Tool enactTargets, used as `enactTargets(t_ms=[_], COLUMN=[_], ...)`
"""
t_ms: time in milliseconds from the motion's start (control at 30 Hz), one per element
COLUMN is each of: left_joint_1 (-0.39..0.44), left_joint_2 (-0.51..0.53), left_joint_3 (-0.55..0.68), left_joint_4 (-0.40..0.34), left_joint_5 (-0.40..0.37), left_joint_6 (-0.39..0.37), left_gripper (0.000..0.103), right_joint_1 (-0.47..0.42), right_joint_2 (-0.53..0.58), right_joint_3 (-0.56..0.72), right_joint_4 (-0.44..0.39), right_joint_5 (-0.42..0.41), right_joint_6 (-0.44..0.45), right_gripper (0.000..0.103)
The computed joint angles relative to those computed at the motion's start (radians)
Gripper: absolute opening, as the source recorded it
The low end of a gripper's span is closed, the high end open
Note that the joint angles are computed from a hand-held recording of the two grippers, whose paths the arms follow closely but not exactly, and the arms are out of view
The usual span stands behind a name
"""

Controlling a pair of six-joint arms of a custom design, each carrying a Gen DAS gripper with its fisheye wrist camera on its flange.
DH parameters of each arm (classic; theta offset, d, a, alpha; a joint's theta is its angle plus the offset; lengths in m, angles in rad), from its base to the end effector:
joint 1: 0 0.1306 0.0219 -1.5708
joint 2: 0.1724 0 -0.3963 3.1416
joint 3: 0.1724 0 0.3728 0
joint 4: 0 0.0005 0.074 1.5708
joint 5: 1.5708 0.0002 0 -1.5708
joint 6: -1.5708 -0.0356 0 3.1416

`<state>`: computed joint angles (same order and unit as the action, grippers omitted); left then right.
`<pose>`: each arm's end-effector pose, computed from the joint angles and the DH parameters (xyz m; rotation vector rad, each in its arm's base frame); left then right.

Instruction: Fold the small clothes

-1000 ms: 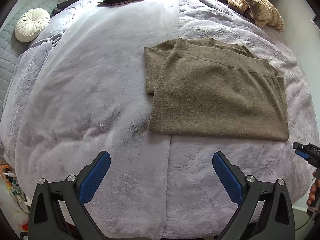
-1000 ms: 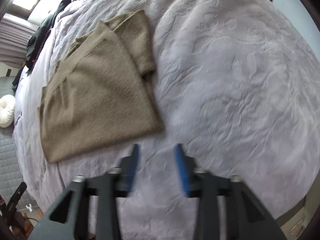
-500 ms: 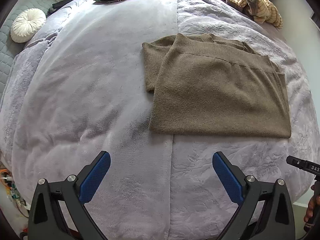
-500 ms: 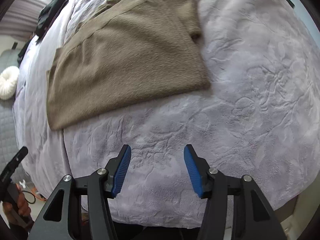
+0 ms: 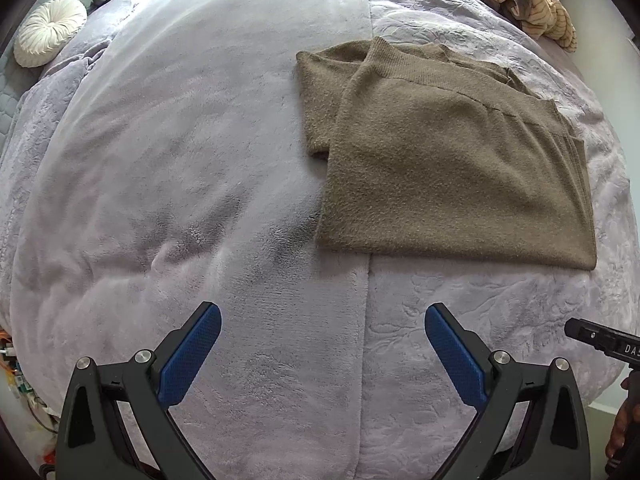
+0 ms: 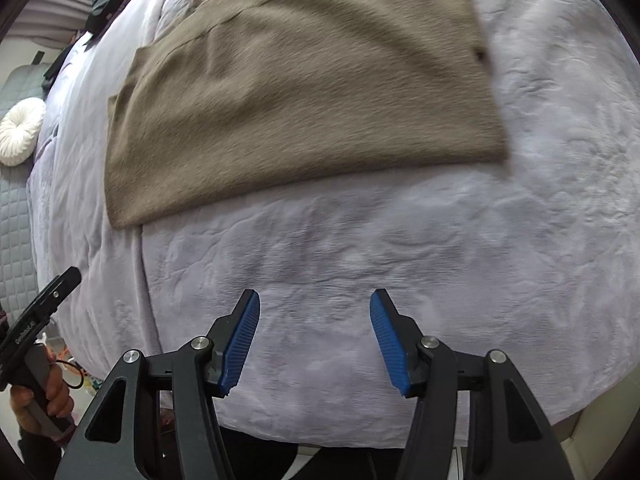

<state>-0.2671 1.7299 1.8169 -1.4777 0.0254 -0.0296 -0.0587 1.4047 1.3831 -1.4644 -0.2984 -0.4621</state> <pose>0.5221 -0.1443 0.4299 0.4416 2.9319 -0.0691 0.4059 -0.0139 0.4112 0.7745 2.9829 0.4800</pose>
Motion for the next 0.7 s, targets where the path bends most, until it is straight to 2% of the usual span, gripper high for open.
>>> enactTargets(t_ms=[300, 700], left_joint_1=[0.040, 0.070], left_joint_2=[0.053, 0.093], left_joint_3=[0.043, 0.063], left_joint_4=[-0.018, -0.010], left_joint_5=[-0.004, 0.048], left_joint_6=[-0.040, -0.102], left_gripper=[0.102, 0.102], right_joint_1=[0.087, 0.159], right_joint_2=[0.056, 0.076], right_joint_3=[0.009, 0.024], right_joint_4=[0.066, 0.107], right_joint_5=[-0.056, -0.048], right_joint_6=[-0.063, -0.166], right_gripper=[0.061, 0.061])
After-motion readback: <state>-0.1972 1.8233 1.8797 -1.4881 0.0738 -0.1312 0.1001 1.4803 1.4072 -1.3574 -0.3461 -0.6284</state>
